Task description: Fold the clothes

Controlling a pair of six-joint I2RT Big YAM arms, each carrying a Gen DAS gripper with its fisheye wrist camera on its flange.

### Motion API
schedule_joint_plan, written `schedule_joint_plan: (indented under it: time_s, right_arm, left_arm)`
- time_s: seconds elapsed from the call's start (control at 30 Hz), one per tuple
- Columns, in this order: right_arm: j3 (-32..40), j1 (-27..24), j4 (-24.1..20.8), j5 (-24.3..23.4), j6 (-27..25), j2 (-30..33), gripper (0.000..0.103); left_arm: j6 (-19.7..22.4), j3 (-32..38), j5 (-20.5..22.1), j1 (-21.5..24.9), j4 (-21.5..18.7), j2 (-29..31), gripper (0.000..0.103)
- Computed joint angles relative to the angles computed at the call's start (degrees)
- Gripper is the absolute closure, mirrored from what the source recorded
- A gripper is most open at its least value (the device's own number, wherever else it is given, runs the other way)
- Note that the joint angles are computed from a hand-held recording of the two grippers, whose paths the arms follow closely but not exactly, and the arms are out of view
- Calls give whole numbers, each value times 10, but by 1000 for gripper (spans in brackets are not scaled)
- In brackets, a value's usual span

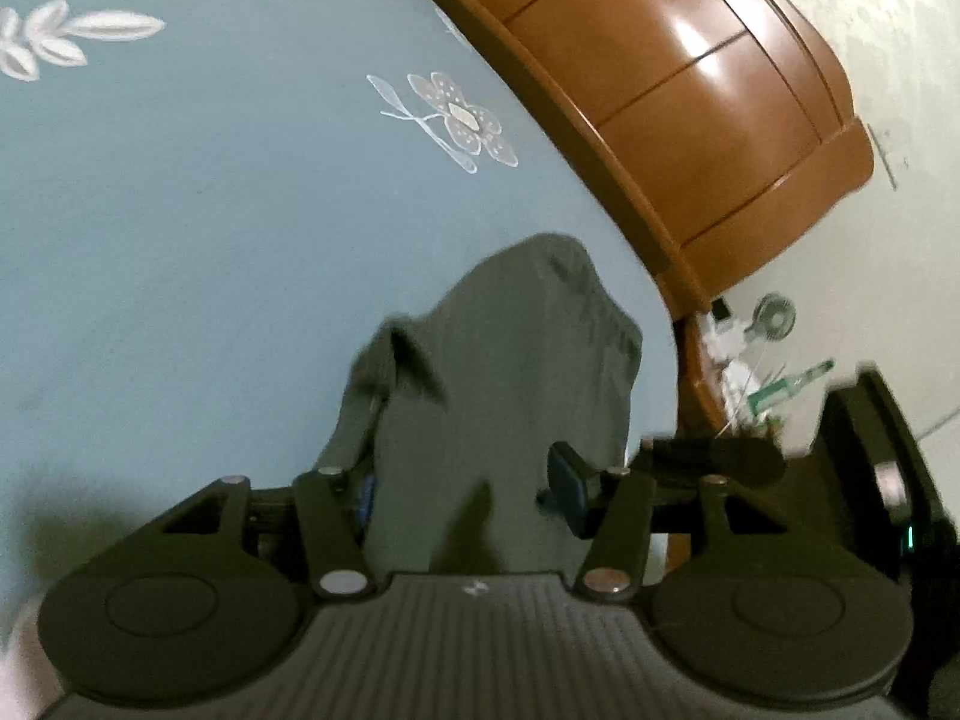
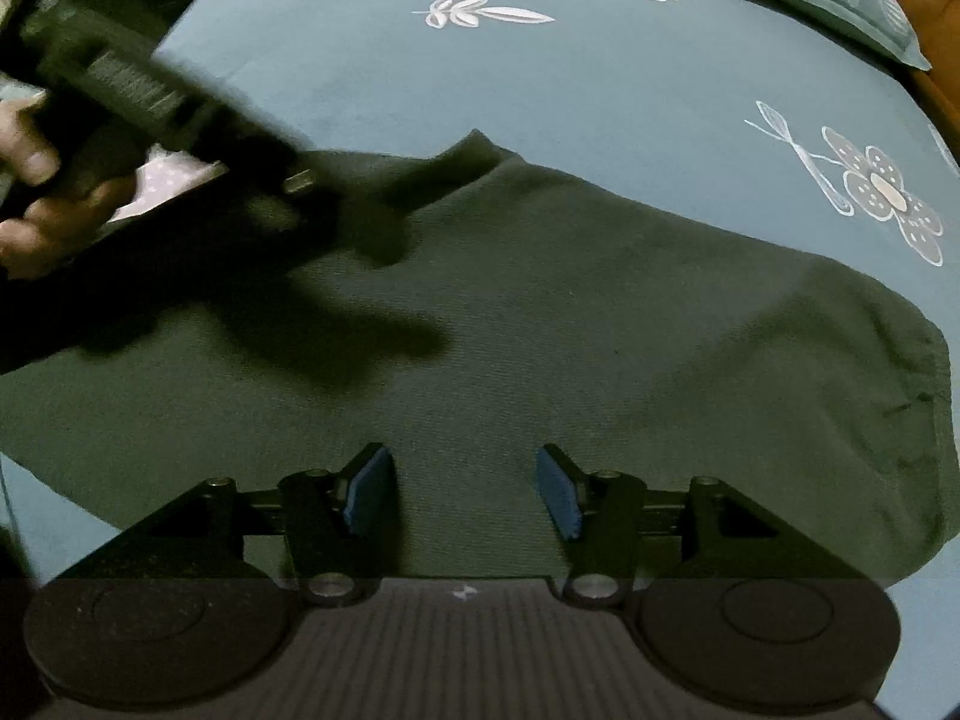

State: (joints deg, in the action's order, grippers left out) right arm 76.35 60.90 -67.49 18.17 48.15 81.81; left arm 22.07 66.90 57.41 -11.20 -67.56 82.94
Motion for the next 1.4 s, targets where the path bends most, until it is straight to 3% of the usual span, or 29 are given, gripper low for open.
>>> schedule_joint_plan:
  time_s: [0.1, 0.17, 0.2, 0.3, 0.37, 0.43, 0.5, 0.6, 0.7, 0.83, 0.93, 1.03, 1.17, 1.3, 1.4]
  right_arm:
    - [5, 2, -8, 3, 7, 4, 41]
    - [9, 3, -13, 5, 12, 7, 40]
    - [11, 3, -16, 6, 14, 9, 40]
    - [16, 4, -23, 8, 19, 13, 39]
    - [14, 5, -22, 9, 20, 12, 39]
    - [12, 5, -22, 10, 21, 11, 38]
    - [10, 5, -21, 10, 21, 9, 37]
    - [8, 2, -20, 7, 18, 7, 37]
    - [10, -2, -22, 4, 12, 7, 36]
    - [11, -5, -22, 1, 8, 5, 34]
    - [11, -6, -23, 0, 6, 3, 34]
    - [9, -8, -20, -3, 1, 2, 33]
    - [6, -8, -14, -3, 1, 1, 31]
    - [6, -10, -11, -4, 0, 3, 29]
    - [11, -11, -16, -8, -6, 6, 29]
  left_arm:
    - [-71, 10, 19, -13, 46, 25, 49]
    - [-123, 9, 13, -17, 101, 28, 50]
    - [-134, 15, 11, -18, 110, 34, 55]
    - [-83, 53, 9, -8, 50, 64, 68]
    - [-47, 71, 7, 3, 18, 77, 68]
    - [-47, 72, 1, 14, 24, 72, 68]
    - [-51, 70, -3, 27, 35, 62, 60]
    - [-27, 77, 49, 54, 4, 59, 60]
    - [-3, 60, 63, 70, -3, 32, 61]
    - [122, 49, 81, 76, -121, 21, 58]
    - [147, 21, 17, 75, -130, -2, 58]
    - [95, -20, -103, 80, -35, -50, 67]
    - [120, -13, -95, 134, -68, -64, 66]
    - [119, -39, -129, 152, -2, -106, 68]
    - [174, -47, -161, 144, -18, -119, 68]
